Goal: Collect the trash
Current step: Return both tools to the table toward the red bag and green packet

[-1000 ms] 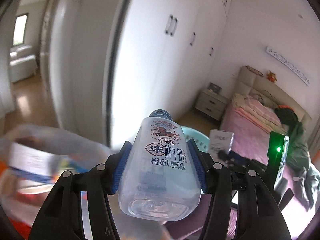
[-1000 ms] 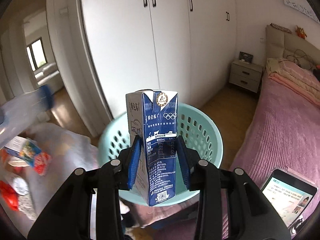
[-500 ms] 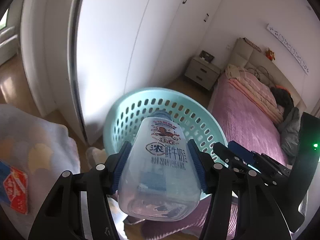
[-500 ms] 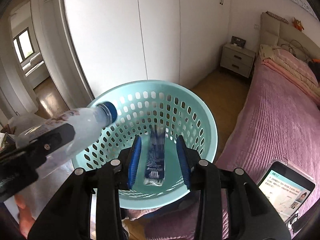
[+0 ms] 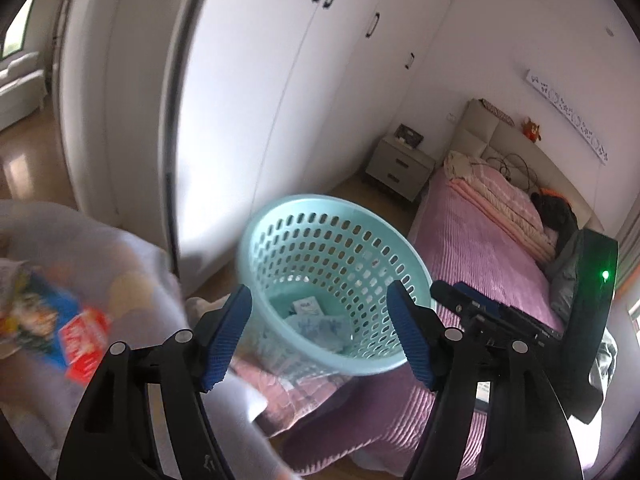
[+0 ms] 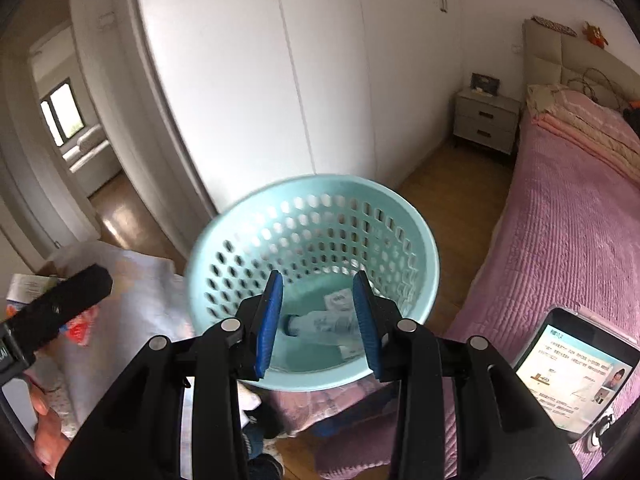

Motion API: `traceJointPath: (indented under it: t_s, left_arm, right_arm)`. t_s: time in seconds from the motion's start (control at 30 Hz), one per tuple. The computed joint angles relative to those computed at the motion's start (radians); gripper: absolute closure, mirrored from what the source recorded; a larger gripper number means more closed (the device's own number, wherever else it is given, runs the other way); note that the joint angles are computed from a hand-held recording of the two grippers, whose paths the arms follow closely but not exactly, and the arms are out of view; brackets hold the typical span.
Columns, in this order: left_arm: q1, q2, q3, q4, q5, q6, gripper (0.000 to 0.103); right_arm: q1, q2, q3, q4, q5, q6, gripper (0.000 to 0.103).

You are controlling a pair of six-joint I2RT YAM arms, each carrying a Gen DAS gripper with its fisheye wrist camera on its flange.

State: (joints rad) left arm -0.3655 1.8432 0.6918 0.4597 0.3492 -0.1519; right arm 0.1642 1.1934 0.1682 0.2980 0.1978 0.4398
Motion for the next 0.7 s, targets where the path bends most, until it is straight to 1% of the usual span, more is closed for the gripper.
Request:
traceJointPath:
  t_s: [0.07, 0.13, 0.17, 0.2, 0.23, 0.3, 0.4, 0.43, 0.5, 0.57, 0.6, 0.7]
  left_arm:
    - [0.016, -0.088, -0.060, -0.010, -0.015, 0.014, 0.035]
    - [0.052, -0.197, -0.134, -0.026, -0.022, 0.033, 0.035]
    - [0.075, -0.258, -0.168, -0.043, -0.023, 0.041, 0.035]
    - [0.097, -0.312, -0.199, -0.058, -0.023, 0.049, 0.035]
    - [0.128, -0.384, -0.236, -0.080, -0.024, 0.060, 0.032]
    - [0.204, -0.530, -0.298, -0.140, -0.025, 0.086, 0.029]
    - [0.322, -0.683, -0.335, -0.245, 0.008, 0.128, 0.028]
    - [0.401, -0.746, -0.353, -0.290, 0.035, 0.151, 0.028]
    - [0.533, -0.816, -0.367, -0.355, 0.082, 0.190, 0.028]
    - [0.665, -0.845, -0.375, -0.390, 0.143, 0.230, 0.028]
    - [0.766, -0.846, -0.373, -0.410, 0.190, 0.263, 0.028]
    - [0.965, -0.793, -0.359, -0.416, 0.258, 0.344, 0.028]
  right_arm:
    - [0.065, -0.094, -0.008, -0.052, 0.027, 0.025, 0.070]
    - [0.174, -0.196, -0.010, -0.109, 0.082, 0.056, 0.069]
    - [0.237, -0.232, -0.006, -0.133, 0.121, 0.071, 0.067]
    - [0.287, -0.256, -0.004, -0.146, 0.153, 0.081, 0.059]
    - [0.367, -0.278, 0.004, -0.159, 0.205, 0.097, 0.056]
    - [0.490, -0.276, 0.023, -0.160, 0.280, 0.118, 0.055]
    - [0.662, -0.209, 0.072, -0.131, 0.368, 0.136, 0.054]
    - [0.701, -0.183, 0.088, -0.118, 0.381, 0.135, 0.053]
    - [0.782, -0.110, 0.119, -0.068, 0.404, 0.136, 0.048]
    - [0.835, -0.035, 0.148, -0.012, 0.406, 0.131, 0.047]
    - [0.862, 0.007, 0.168, 0.010, 0.408, 0.129, 0.047]
    - [0.932, 0.126, 0.250, 0.029, 0.414, 0.141, 0.046]
